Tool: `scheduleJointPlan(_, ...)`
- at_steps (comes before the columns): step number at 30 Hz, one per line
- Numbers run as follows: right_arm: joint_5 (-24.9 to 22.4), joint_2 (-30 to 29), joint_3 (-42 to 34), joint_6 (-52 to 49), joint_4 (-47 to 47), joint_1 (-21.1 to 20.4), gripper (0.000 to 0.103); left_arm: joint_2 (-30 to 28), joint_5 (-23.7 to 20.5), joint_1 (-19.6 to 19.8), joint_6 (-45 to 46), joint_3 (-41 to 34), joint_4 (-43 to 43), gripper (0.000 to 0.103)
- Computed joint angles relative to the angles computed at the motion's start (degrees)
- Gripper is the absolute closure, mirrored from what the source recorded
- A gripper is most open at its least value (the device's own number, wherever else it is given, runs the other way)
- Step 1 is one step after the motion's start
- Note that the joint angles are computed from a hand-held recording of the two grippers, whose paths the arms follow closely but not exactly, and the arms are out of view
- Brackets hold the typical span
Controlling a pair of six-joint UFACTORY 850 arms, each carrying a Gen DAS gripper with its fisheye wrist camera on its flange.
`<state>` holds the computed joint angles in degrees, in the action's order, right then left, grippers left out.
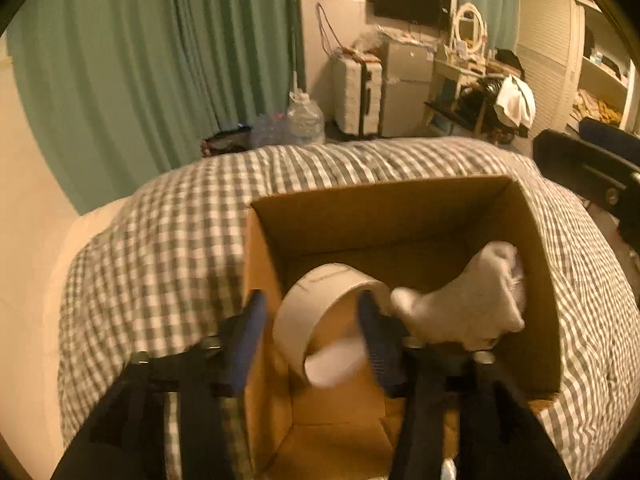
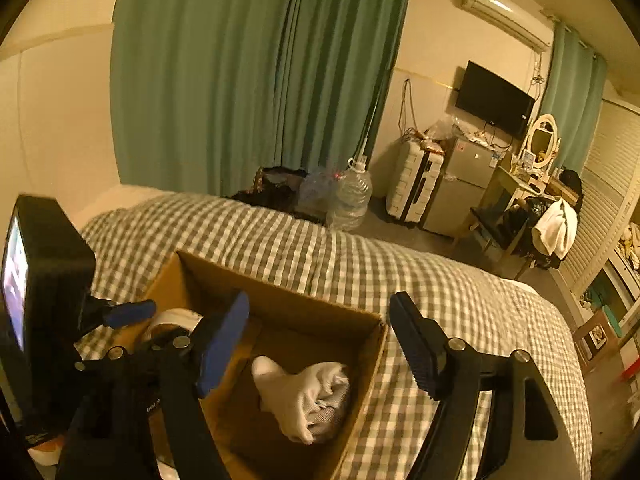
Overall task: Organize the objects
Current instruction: 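Carry the sock and tape roll into the box and open both grippers, then move both open grippers back toward the remaining items on the bedspread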
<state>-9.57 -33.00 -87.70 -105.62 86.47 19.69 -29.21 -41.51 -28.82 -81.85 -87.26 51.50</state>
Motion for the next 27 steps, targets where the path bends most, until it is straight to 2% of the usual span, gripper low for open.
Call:
scheduleJointPlan(2, 0.3, 2.0, 1.6, -1.9, 1.7, -0.1, 0.026, 1.6, -0.8, -1.1, -1.8, 1.0, 1.9, 0.027)
scheduleJointPlan(3, 0.2, 3.4, 2.7, -3.3, 3.0, -0.3, 0.024, 2.2, -1.4, -1.7, -2.7, 1.4, 2.9, 0.015)
scheduleJointPlan(4, -0.1, 4.4, 3.5, -4.2, 3.9, -0.5, 0.023, 2.8, -2.1, -2.2, -3.4, 1.5, 3.8, 0.011)
scheduleJointPlan(10, -1.5, 10.9, 8.7, -7.8, 7.8, -2.1, 0.021, 6.1, -6.1, -5.3, -3.8, 1.1, 5.8, 0.009)
scheduleJointPlan(14, -4.1, 14.9, 11.5, -0.8, 1.3, -3.2, 0.02, 9.0, -8.4, -7.1, -5.3, 2.3, 7.0, 0.009)
scheduleJointPlan(17, -6.2, 17.9, 13.6, 1.8, -0.4, -4.0, 0.016, 10.6, -10.2, -8.0, -6.2, 2.9, 8.2, 0.007)
scheduleJointPlan(27, -6.9, 27.2, 22.4, -14.9, 15.3, -4.5, 0.005, 16.2, -12.0, -10.8, -8.8, 7.0, 9.1, 0.002)
